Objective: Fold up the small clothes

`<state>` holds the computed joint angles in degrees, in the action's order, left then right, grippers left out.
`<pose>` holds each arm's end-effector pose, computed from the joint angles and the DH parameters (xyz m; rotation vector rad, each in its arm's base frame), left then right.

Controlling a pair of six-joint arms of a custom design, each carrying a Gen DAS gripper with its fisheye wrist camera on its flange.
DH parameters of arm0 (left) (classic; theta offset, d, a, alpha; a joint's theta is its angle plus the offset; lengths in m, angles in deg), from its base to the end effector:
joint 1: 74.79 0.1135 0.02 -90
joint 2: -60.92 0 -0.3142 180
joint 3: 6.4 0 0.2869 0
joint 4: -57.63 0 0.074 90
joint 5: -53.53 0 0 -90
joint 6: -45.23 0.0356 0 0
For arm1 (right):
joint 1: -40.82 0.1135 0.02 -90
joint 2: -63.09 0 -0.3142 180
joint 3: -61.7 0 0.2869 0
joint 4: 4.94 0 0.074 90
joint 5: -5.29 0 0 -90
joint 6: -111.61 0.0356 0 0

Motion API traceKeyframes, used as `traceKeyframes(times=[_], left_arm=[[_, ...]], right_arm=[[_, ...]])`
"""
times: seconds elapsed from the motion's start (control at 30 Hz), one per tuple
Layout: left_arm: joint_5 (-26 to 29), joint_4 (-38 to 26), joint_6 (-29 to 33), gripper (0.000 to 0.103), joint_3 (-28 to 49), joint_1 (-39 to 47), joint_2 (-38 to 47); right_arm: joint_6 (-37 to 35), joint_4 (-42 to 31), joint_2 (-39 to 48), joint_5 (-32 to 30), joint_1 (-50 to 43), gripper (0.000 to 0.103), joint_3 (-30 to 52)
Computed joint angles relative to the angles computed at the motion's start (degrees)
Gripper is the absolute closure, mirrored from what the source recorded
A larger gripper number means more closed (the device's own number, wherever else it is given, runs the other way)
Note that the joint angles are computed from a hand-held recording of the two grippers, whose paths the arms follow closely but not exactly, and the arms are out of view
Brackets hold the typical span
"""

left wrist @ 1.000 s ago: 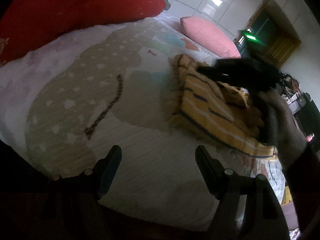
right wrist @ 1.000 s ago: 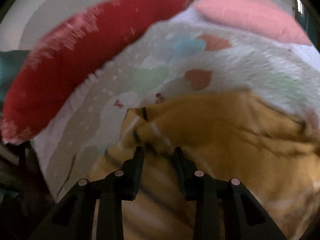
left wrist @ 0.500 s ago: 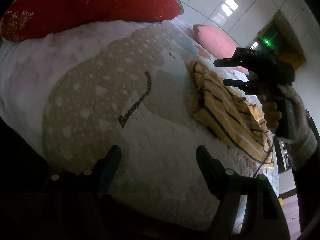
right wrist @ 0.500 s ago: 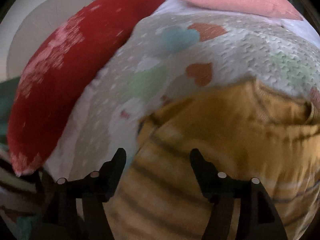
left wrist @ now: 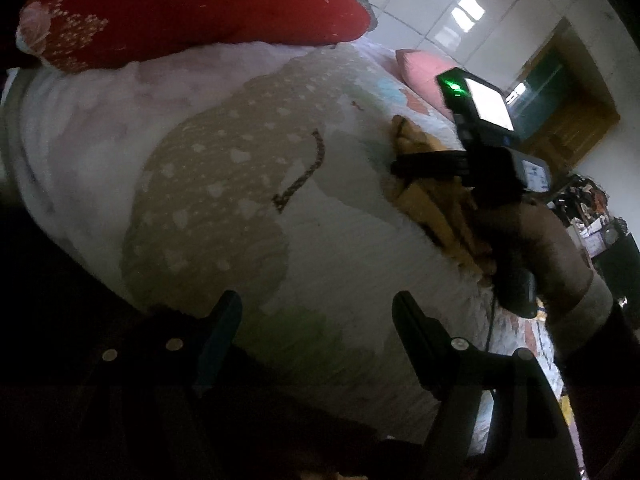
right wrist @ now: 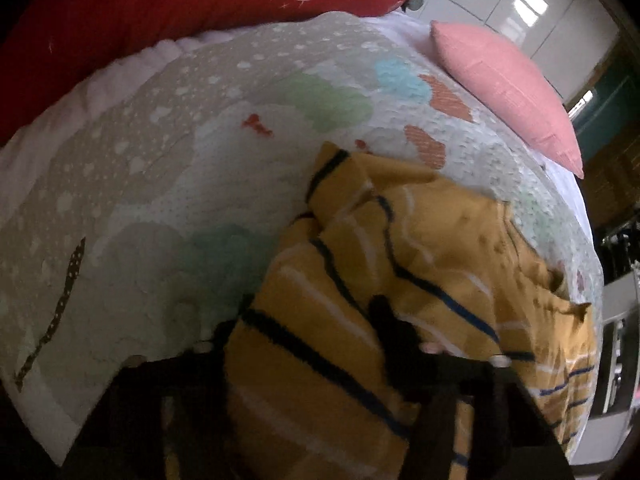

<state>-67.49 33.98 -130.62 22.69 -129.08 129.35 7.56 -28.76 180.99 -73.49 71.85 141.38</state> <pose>0.1164 -0.1304 0.1307 -0.8272 2.3238 -0.3229 0.3836 0.2227 0.1175 -0.9477 2.4509 -0.1587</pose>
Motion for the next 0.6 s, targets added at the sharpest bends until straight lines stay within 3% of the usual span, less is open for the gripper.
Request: traceKeyframes(times=[0.1,0.17,0.37,0.6], left_arm=[[0.7,0.1,0.5,0.026,0.8,0.4,0.5],[0.3,-0.4,2.3,0.026,2.8,0.0,1.1],[-2.5,3.3,13.7,0.017,11.0,2.1,9.1],[5.5,9.7,25.2,0.017,23.4,4.9,22.5]], right_arm=[[-0.9,1.1,-2.2,-3.2,-2.1,0.075,-2.2],[-0.2,1.1,-4.1,-7.5,-4.0,0.079,-3.2],[2.0,-3.7,-7.6,-27.7,-14.9,0.083,-1.7],[0.6,-10.7,-8.2,-46.1,-33.7,0.084,3.2]])
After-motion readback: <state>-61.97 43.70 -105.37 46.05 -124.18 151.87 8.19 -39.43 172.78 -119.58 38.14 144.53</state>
